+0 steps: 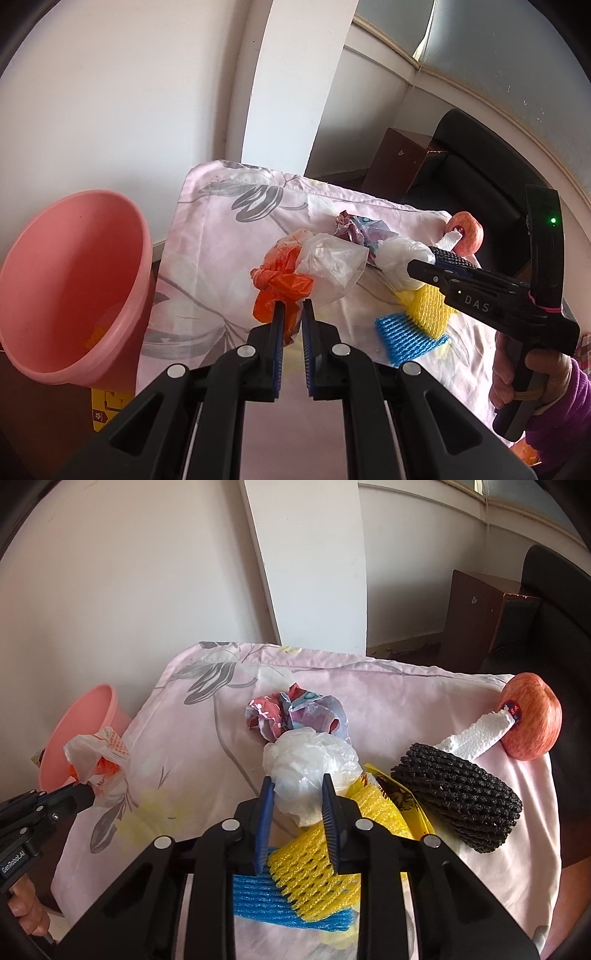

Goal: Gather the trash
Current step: 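Grasp the orange and white plastic bags with the left gripper while the right grasps a clear bag, then carry the plastic bags in both grippers over the pink basin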

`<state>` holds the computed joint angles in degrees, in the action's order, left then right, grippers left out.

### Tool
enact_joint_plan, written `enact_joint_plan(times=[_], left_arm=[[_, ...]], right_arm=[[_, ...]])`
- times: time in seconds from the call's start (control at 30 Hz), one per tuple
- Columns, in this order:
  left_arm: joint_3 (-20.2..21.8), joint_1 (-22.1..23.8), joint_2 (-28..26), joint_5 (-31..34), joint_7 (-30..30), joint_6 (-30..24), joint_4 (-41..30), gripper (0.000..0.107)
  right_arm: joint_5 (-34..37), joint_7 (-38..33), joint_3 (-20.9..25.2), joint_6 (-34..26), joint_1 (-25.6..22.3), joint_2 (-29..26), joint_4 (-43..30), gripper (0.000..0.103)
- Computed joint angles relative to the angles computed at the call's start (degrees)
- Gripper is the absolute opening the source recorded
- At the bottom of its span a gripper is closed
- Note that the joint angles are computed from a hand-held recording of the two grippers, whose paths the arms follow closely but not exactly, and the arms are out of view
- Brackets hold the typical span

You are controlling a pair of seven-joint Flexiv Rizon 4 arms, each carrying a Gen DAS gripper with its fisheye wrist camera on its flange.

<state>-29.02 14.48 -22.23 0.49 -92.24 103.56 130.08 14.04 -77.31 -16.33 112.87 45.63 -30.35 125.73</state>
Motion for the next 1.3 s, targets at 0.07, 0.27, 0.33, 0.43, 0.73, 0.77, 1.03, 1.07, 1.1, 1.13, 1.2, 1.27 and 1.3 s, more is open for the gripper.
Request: enact_joint_plan(times=[0.07,0.27,0.33,0.43,0.73,0.77,1.03,1.07,1.1,1.13,1.2,1.27,1.3], left_arm=[[0.84,-0.62,0.61,-0.19,-0.33,0.37,0.25,0.008],[3.03,-1.68,2.74,-0.26,-2.00,1.35,1.27,0.008],[4.71,-2.84,3.65,-0.27,-2.65,1.81,1.80,0.008],[8.94,-6.18,5.01,-0.65,-3.30,2.37,2.32,0.008],[20.67,-15.35,7.53,-3.55,-4.04,3.88,3.82,0.008],[22.04,-16.46,7.69,-4.13,-3.95,4.06,3.98,0.008],[29.46,-21.72,8.71,-9.31,-2.82,5.69,5.76,0.008],[30.50,-22.68,8.64,-10.38,-2.46,6.01,5.92,0.008],[31.52,-23.56,8.64,-11.47,-1.95,6.32,6.14,0.008],[32.92,-24.97,8.58,-13.04,-1.20,6.72,6.36,0.008],[34.92,-26.93,8.53,-16.02,0.43,7.52,6.86,0.008],[36.17,-28.09,8.68,-18.90,2.09,8.08,7.45,0.008],[36.78,-28.81,8.63,-20.60,2.99,8.45,7.70,0.008]], right_arm=[[0.38,-0.31,0.03,0.80,0.51,0.96,0.61,0.025],[2.28,-3.48,0.02,2.27,3.30,3.90,2.22,0.025],[2.99,-4.69,0.32,2.62,4.28,4.54,2.43,0.025],[3.77,-6.34,1.13,2.80,5.36,5.30,2.36,0.025],[4.25,-10.07,0.25,0.81,10.35,5.37,-0.13,0.025],[4.24,-10.23,-0.17,0.67,11.14,5.23,-0.41,0.025],[2.99,-11.22,-1.00,0.50,14.34,3.77,-2.85,0.025],[2.63,-11.30,-0.71,0.48,14.27,3.68,-3.19,0.025],[2.18,-11.30,-0.18,0.48,13.96,3.55,-3.63,0.025],[1.69,-11.24,0.50,0.50,13.51,3.41,-4.08,0.025],[0.44,-11.05,2.24,0.49,12.16,3.02,-5.14,0.025],[-0.67,-10.91,3.37,0.26,11.34,2.42,-6.38,0.025],[-1.30,-10.83,3.86,0.02,10.96,2.11,-7.04,0.025]])
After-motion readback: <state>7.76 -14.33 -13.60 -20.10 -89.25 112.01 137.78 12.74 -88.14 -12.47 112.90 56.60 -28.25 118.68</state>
